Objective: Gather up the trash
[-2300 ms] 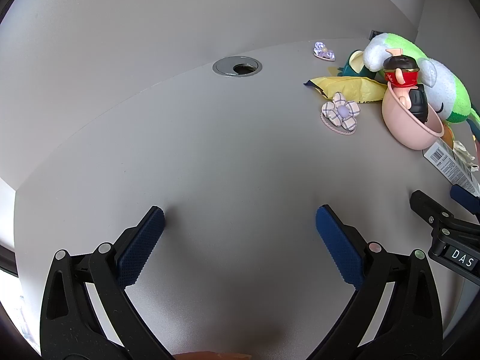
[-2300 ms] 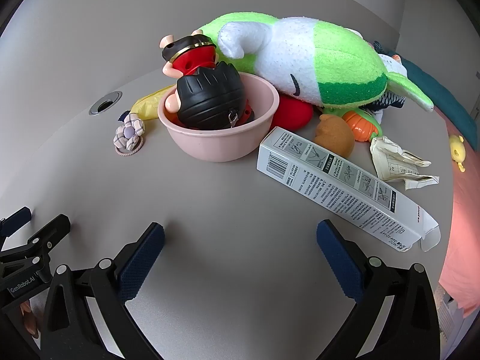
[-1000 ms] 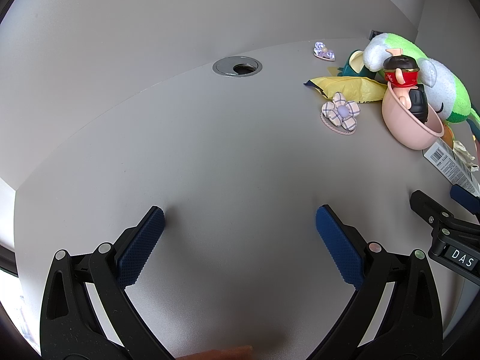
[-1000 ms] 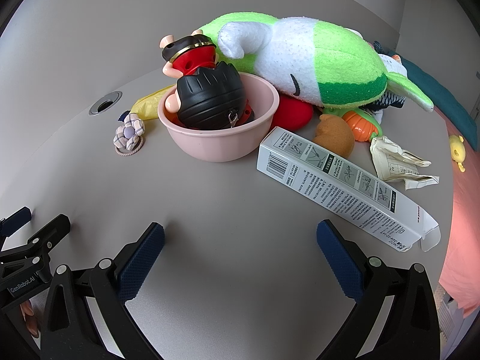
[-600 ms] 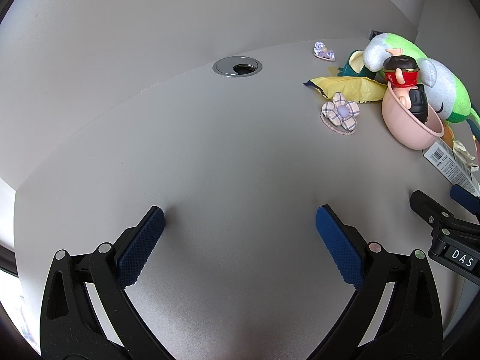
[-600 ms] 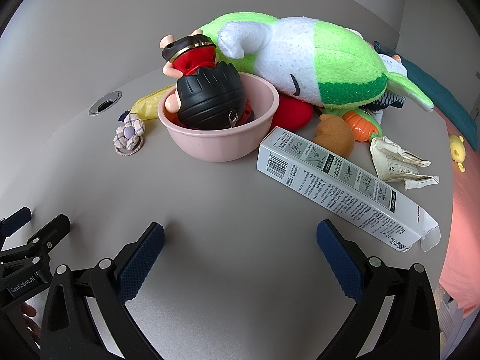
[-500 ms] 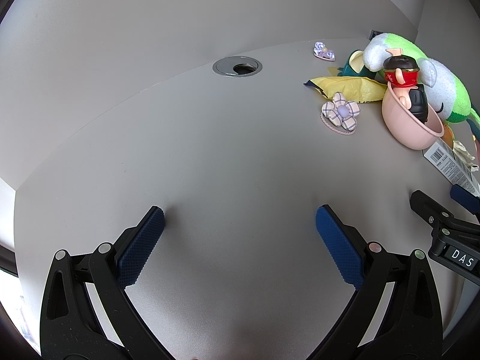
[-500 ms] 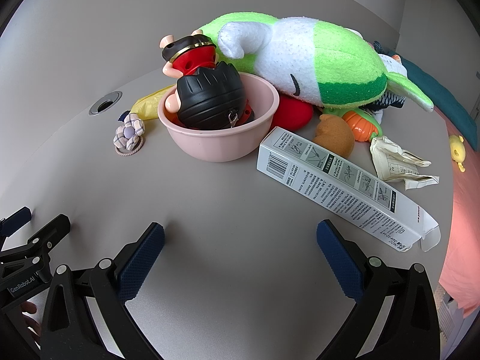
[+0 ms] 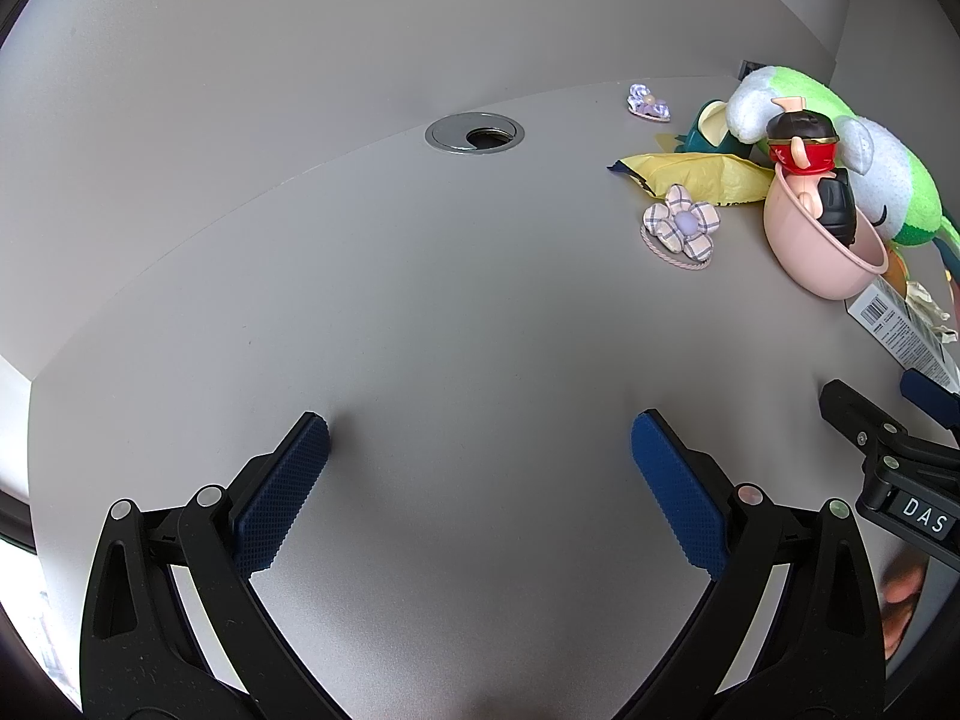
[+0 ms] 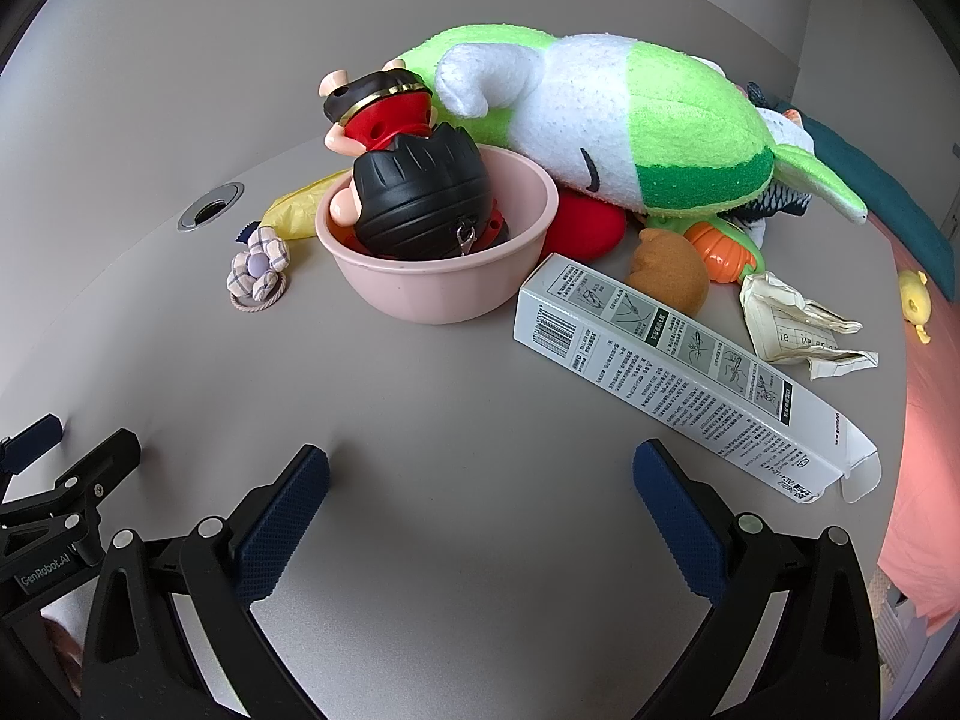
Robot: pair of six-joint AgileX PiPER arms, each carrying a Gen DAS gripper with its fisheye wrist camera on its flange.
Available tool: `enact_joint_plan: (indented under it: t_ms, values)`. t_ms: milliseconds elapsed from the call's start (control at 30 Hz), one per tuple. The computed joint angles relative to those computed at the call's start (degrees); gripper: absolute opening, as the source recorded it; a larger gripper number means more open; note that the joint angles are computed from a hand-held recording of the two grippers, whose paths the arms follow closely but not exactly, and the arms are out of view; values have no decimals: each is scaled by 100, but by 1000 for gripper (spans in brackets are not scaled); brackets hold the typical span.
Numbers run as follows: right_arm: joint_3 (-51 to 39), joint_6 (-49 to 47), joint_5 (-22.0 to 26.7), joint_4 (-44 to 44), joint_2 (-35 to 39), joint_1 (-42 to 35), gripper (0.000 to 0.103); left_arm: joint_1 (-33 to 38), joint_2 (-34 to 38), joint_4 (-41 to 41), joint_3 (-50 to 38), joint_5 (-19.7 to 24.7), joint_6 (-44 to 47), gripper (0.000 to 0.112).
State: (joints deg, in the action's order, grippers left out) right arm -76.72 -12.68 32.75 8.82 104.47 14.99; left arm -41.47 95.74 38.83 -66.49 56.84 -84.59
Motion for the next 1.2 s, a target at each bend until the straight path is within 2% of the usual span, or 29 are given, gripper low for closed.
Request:
enact_joint_plan:
  t_ms: [400, 500, 533, 600, 700, 767, 867, 1000, 1100, 1200]
  values:
    - [-21, -245, 19, 157, 20, -44, 101, -17, -7, 20, -42, -24, -58, 97]
    - [-138, -676, 355, 474, 2, -133, 100, -32, -322, 150, 262, -235, -452, 97]
    - [-93, -1086, 481, 818, -120, -258, 99, -85, -438, 177, 275, -247, -566, 97]
    - [22, -1764, 605, 1308, -442, -464, 98, -123, -419, 185, 77, -84, -418, 97]
    - [-25, -2250, 758, 1605, -700, -658, 96, -258, -287, 208, -453, 446, -75, 97]
    - [-166, -2498, 950, 1814, -791, -808, 95, -234, -205, 88, -772, 537, 102, 97]
    - [-634, -2583, 1216, 1907, -760, -985, 93, -142, 65, 31, -1246, 579, 361, 97]
    - [-1572, -2366, 1532, 1734, -391, -1211, 87, -191, 602, 43, -2144, 939, 875, 97]
    - [-2505, -1991, 1767, 1356, 200, -1209, 80, -87, 936, 49, -2626, 877, 1177, 97]
    - [-3401, -1698, 2048, 971, 841, -1134, 78, -28, 1149, 3, -2987, 858, 1380, 97]
